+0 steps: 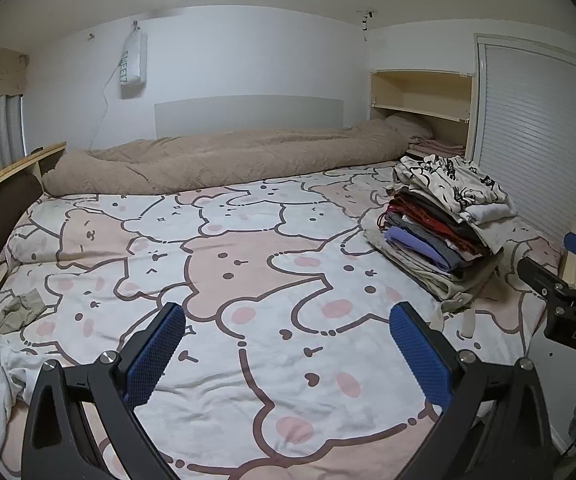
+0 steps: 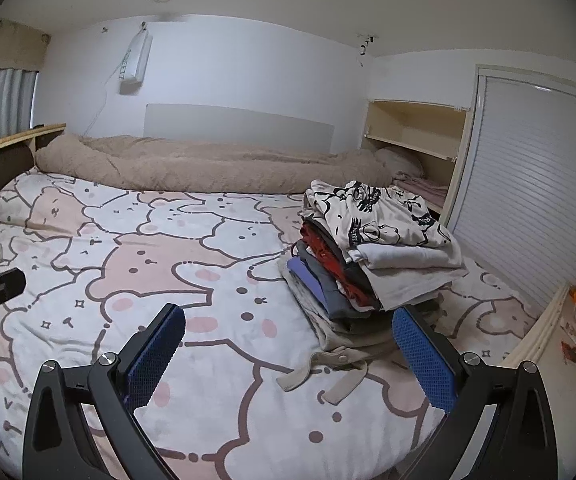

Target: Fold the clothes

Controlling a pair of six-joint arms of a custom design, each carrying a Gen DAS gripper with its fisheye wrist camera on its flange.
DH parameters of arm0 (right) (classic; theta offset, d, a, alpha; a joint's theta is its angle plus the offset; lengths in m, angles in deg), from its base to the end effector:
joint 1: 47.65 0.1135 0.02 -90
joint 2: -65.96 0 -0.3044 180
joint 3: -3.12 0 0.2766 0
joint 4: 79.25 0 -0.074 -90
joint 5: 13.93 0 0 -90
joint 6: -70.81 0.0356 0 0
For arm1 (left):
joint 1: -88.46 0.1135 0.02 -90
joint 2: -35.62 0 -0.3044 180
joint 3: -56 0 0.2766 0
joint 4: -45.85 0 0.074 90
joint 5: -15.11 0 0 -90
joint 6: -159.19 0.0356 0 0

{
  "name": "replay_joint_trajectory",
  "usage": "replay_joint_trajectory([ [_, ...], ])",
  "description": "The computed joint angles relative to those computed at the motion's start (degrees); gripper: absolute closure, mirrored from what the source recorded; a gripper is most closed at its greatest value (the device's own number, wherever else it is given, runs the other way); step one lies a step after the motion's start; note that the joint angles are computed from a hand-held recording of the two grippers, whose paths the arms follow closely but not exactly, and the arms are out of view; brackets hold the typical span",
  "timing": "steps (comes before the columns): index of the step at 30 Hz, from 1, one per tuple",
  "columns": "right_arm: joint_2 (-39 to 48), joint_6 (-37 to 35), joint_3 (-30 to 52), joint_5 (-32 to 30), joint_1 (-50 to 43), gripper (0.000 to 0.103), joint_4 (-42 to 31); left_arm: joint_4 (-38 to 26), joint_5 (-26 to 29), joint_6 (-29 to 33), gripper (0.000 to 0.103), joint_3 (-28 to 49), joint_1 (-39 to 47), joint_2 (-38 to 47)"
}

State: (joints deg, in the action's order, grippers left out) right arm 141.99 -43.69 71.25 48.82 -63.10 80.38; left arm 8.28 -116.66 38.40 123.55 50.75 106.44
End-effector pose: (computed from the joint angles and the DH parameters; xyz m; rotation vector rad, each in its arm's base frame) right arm 0.3065 -0.0678 0.3208 -0.4433 1.9561 0.0469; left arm 0.2299 -0.1477 0.3195 -0.2336 2.0693 0.1189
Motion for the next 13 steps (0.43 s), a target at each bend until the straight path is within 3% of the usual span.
replay_joint_trajectory([
  [13, 0.5, -0.1, 0.6, 1.2, -0.1, 0.0, -0.6, 1.0, 0.2, 0.5, 0.0, -0.5, -0.1, -0.5],
])
